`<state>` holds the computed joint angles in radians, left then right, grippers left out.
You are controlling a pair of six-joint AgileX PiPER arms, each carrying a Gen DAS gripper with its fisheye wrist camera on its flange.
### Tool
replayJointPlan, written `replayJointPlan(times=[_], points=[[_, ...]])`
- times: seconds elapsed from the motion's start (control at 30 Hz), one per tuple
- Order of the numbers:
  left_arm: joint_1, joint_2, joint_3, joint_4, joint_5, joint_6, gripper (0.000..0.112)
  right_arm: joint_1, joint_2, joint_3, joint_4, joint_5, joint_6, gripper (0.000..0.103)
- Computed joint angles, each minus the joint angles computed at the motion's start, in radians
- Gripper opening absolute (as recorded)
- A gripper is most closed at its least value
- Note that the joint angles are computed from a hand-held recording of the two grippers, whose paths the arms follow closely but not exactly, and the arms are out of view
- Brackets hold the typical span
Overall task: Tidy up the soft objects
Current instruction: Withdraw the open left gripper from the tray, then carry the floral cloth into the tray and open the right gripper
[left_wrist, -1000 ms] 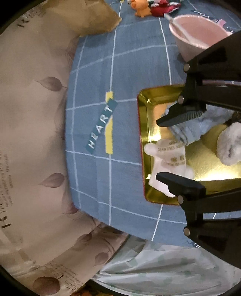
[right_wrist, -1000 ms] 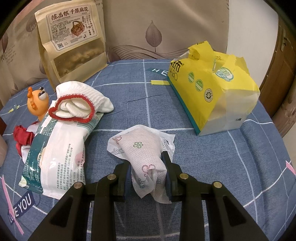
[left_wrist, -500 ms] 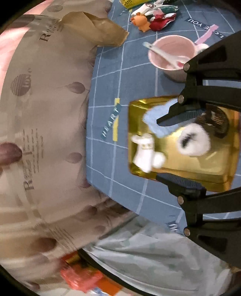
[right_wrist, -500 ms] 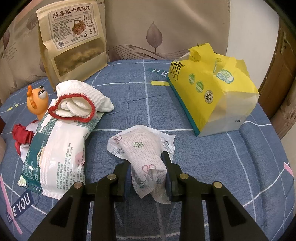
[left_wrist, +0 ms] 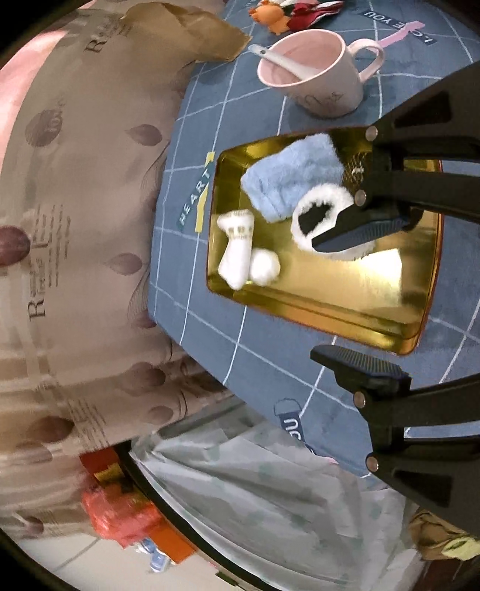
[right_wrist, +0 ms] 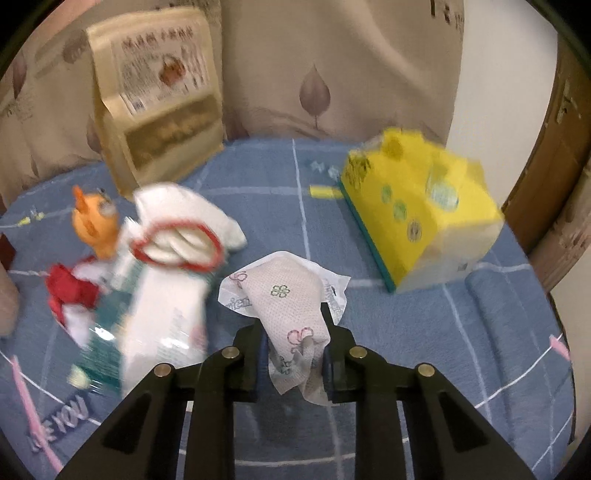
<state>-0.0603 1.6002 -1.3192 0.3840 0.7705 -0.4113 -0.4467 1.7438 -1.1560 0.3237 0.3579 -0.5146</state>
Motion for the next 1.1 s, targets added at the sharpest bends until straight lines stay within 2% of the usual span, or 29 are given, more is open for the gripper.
replayJointPlan(times=[0.2,0.5,0.73,0.97,1.1], points=[[0.031,-0.018,0.009,-0.001,0.0,-0.02,0.053,0.106,-0.102,-0.062,0.006,0.095,0.021,0.021],[0.126,-0.038,0.025,-0.071,-0.012,0.006,0.054,0.463,-0.104,-0.214,-0.092,0.215,0.143,0.021],[0.179,-0.052,0.023,-0.109,-0.017,0.032,0.054,0.706,0.006,-0.394,-0.167,0.29,0.249,0.021],[0.219,-0.059,0.017,-0.151,-0.025,0.064,0.054,0.894,0.214,-0.667,-0.304,0.398,0.408,0.021],[0.239,-0.059,0.012,-0.186,-0.026,0.093,0.054,0.953,0.341,-0.841,-0.357,0.476,0.463,0.021]])
